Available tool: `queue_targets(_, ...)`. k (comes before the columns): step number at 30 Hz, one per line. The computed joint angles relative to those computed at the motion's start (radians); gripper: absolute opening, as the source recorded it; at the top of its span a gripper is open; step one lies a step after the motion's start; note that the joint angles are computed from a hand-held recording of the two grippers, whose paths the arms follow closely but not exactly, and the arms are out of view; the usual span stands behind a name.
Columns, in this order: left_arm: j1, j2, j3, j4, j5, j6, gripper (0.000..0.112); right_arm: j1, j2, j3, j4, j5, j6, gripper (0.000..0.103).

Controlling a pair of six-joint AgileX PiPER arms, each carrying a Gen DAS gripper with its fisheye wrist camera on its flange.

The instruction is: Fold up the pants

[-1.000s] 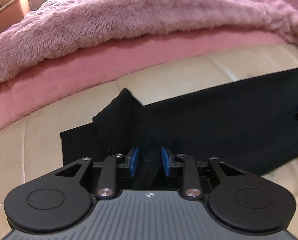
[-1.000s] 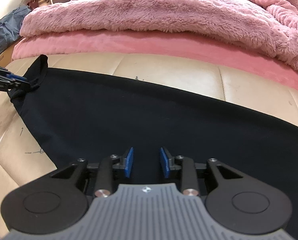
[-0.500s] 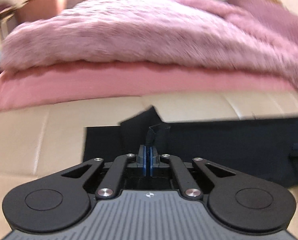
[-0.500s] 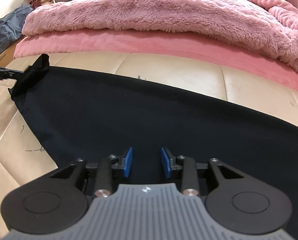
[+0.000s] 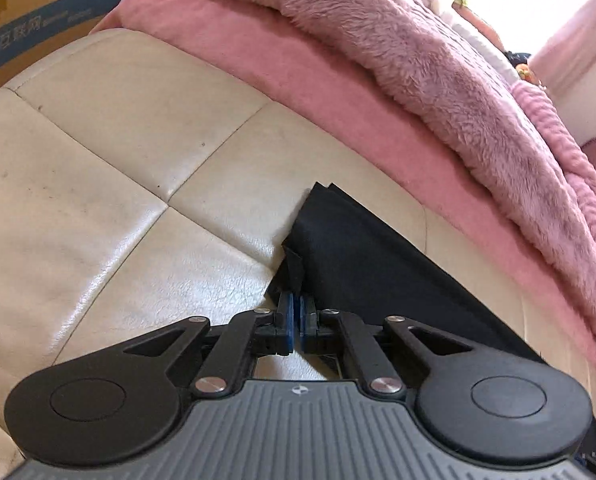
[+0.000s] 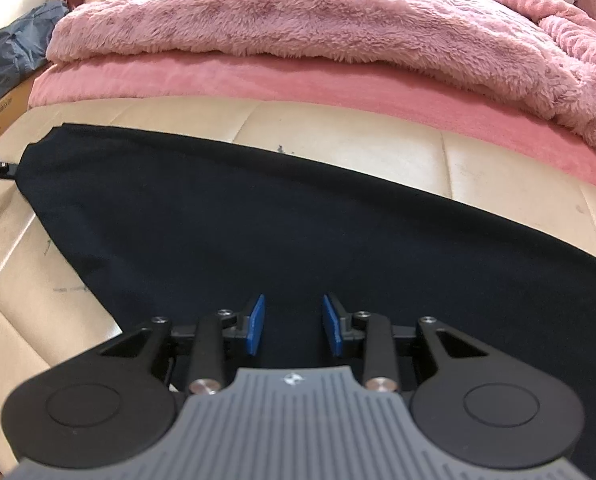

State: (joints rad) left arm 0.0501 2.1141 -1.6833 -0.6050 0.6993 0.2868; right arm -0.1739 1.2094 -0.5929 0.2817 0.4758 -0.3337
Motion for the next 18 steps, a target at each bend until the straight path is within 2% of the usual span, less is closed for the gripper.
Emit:
queue_targets(4,0.006,-0.014,0.015,-0.025,-0.007,0.031,0.002,-0.091,-0.020,0.004,-0.042,0.049,-0.009,0.028)
queue_targets(6,0.004,-0.035,0.036,-0.071,-0.024,0.085,0.002,-0.175,-0.003,-0.015,0.048,0.081,-0.109,0.028)
queue_targets(9,-0.006,-0.030,0.014,-0.027,-0.011,0.048,0.002,-0.201,0.037,-0.070,0.125,0.072,-0.219,0.028)
queue_targets(12,-0.007,-0.027,0.011,-0.020,-0.007,0.040,0.002,-0.197,0.146,-0.150,0.284,0.035,-0.463,0.028)
queue_targets(16,-0.004,-0.021,0.005,-0.020,-0.002,0.042,0.002,-0.167,0.303,-0.274,0.367,0.046,-0.698,0.028)
queue_targets(18,-0.006,-0.014,-0.006,-0.016,0.004,0.030,0.002,-0.145,0.368,-0.336,0.344,0.051,-0.744,0.028)
